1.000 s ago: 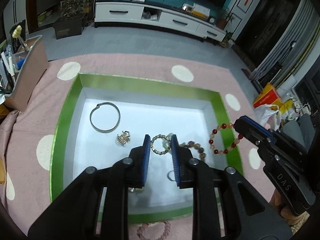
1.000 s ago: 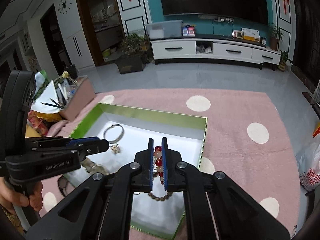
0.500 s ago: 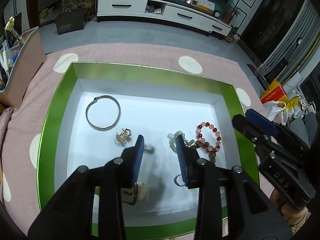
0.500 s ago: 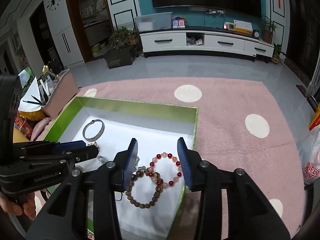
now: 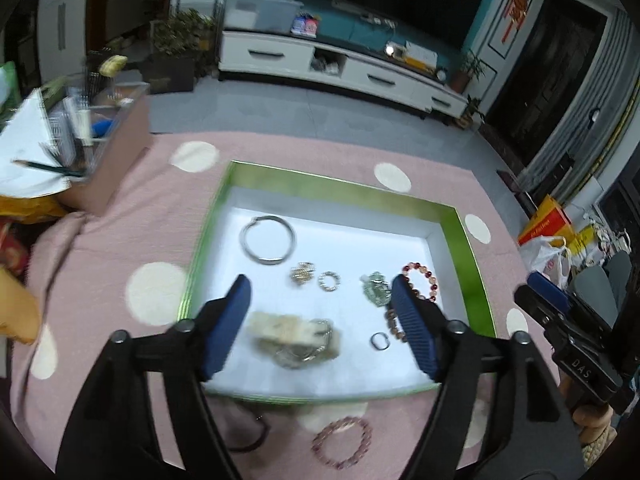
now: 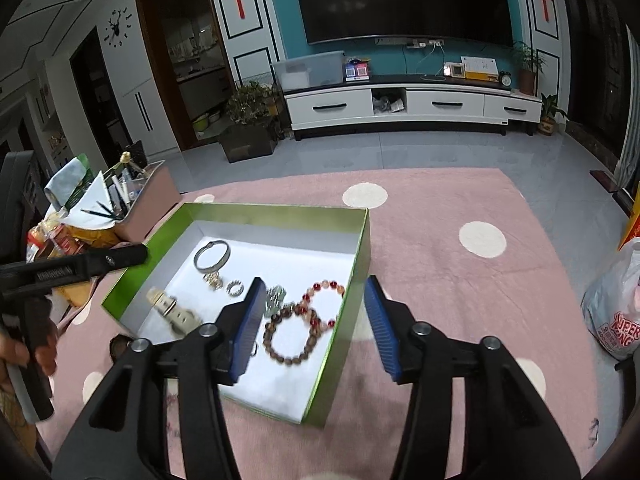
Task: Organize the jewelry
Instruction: 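Withdraw both open tools from the box toward the black watch, then grasp the black watch with the left tool while the right tool grasps the pink bead bracelet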
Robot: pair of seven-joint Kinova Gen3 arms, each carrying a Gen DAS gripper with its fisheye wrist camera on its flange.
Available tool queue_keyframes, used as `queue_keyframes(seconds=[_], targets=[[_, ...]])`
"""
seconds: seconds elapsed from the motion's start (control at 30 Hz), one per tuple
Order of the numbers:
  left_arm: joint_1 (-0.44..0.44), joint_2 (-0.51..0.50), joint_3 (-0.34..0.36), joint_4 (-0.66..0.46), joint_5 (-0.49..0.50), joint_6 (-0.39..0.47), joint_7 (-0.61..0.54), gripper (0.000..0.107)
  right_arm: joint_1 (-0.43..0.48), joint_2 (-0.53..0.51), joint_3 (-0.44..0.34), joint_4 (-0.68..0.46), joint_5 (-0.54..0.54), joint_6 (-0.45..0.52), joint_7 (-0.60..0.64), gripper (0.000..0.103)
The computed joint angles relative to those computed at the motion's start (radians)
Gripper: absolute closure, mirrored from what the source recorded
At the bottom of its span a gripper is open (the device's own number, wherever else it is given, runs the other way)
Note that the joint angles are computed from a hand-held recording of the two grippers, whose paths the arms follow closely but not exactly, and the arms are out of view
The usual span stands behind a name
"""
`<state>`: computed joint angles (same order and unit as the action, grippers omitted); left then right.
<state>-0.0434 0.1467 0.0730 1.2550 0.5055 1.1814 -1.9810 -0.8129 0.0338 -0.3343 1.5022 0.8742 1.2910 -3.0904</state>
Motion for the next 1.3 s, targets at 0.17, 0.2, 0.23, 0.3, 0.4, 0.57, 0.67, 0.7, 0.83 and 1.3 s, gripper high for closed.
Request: queue_keyframes(seconds=[0.17,0.2,0.23,0.3,0.4,0.57,0.67,0.7,0.83,1.3], targets=[[-0.088,-0.094,-0.066,0.097,0.1,-0.005,-0.102,0.017,-0.048,-0.021,-0.046,0.018,0.035,0.069,-0.071,0.036],[-0.109,-0.115,-0.079,0.122,0.116,-0.003,-0.128,0.016,-0.058,-0.024,-0.056,0.02,0.041,0.084,-0.084,0.034],[-0.112,-0.125,-0.094,0.132,0.115,0.001,-0.138,0.015,-0.071,-0.026,-0.068,0.024,0.051,0.104,-0.104,0.03],[-0.124,-0.145,-0.115,0.155,0.103,0.011,-0.15,0.015,-0.091,-0.027,-0.085,0.026,0.062,0.128,-0.134,0.028],[-0.143,-0.172,-0.148,0.201,0.086,0.025,-0.161,0.015,-0.12,-0.026,-0.106,0.028,0.066,0.152,-0.168,0.027],[-0.182,-0.212,-0.203,0.296,0.063,0.054,-0.174,0.015,-0.184,0.004,-0.12,0.009,0.054,0.184,-0.178,0.027],[-0.204,-0.229,-0.228,0.347,0.058,0.066,-0.17,0.015,-0.222,0.028,-0.118,0.007,0.044,0.164,-0.172,0.027],[-0.211,-0.234,-0.236,0.362,0.055,0.069,-0.171,0.015,-0.233,0.033,-0.113,0.007,0.042,0.156,-0.171,0.027],[-0.229,-0.245,-0.251,0.403,0.04,0.086,-0.17,0.015,-0.254,0.066,-0.083,0.016,0.002,0.061,-0.165,0.027],[-0.225,-0.235,-0.237,0.436,0.028,0.052,-0.168,0.015,-0.215,0.125,0.019,0.017,-0.124,-0.122,-0.186,0.032]])
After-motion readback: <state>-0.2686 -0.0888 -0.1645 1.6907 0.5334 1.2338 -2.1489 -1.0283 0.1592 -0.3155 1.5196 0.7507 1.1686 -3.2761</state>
